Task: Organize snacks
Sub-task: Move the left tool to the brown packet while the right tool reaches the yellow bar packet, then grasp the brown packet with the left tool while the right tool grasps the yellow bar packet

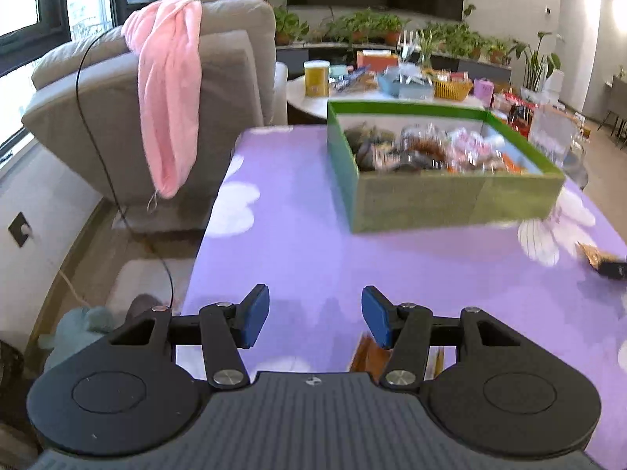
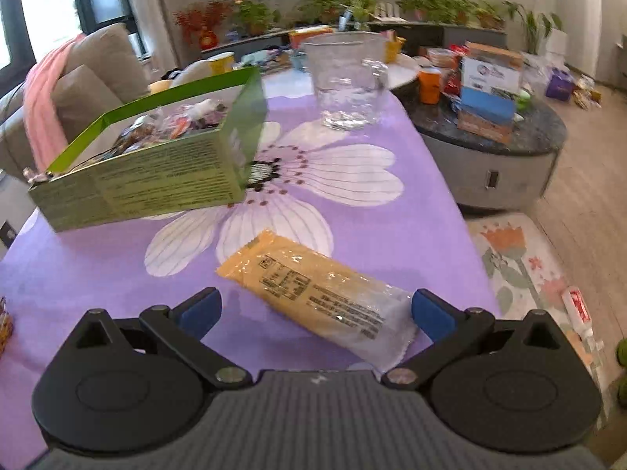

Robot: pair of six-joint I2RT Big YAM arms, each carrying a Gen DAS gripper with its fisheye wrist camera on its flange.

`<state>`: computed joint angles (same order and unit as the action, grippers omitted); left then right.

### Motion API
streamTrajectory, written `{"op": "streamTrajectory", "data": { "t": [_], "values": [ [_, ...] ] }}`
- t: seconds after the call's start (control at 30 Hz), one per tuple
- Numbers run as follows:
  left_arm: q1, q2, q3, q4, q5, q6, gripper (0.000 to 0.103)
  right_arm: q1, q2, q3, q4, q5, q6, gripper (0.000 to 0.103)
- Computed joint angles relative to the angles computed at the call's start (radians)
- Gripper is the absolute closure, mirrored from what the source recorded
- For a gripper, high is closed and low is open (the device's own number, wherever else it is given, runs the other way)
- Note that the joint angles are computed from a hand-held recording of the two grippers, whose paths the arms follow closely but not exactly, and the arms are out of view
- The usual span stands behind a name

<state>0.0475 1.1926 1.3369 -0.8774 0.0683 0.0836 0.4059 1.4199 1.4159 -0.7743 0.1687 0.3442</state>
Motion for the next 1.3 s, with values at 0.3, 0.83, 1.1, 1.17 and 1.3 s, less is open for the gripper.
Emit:
{"op": "streamTrajectory", "data": {
  "t": [0.3,0.83,1.1,1.17,1.3],
  "values": [
    [0.021,-0.078,-0.062,-0.121,0.016,0.013,0.053,-0.008,0.053,0.049,-0.011,-0.037,-0.158,0.0],
    [-0.076,-0.07,-0.085,-0.076,0.004,0.231,0.053,0.086,-0.025,-0.018,0.038,-0.195,-0.124,0.0],
    [-0.064,-0.062,-0.094,-0.043,0.018,0.203,0.037,0.087,0.014,0.052,-0.034,-0.034,0.044,0.0],
    [-0.065,-0.058,-0.092,-0.049,0.023,0.214,0.037,0.094,0.04,0.08,-0.064,-0.028,0.107,0.0],
    [-0.06,-0.05,-0.093,-0.049,0.025,0.224,0.035,0.113,0.08,0.114,-0.08,-0.001,0.158,0.0]
  ]
}}
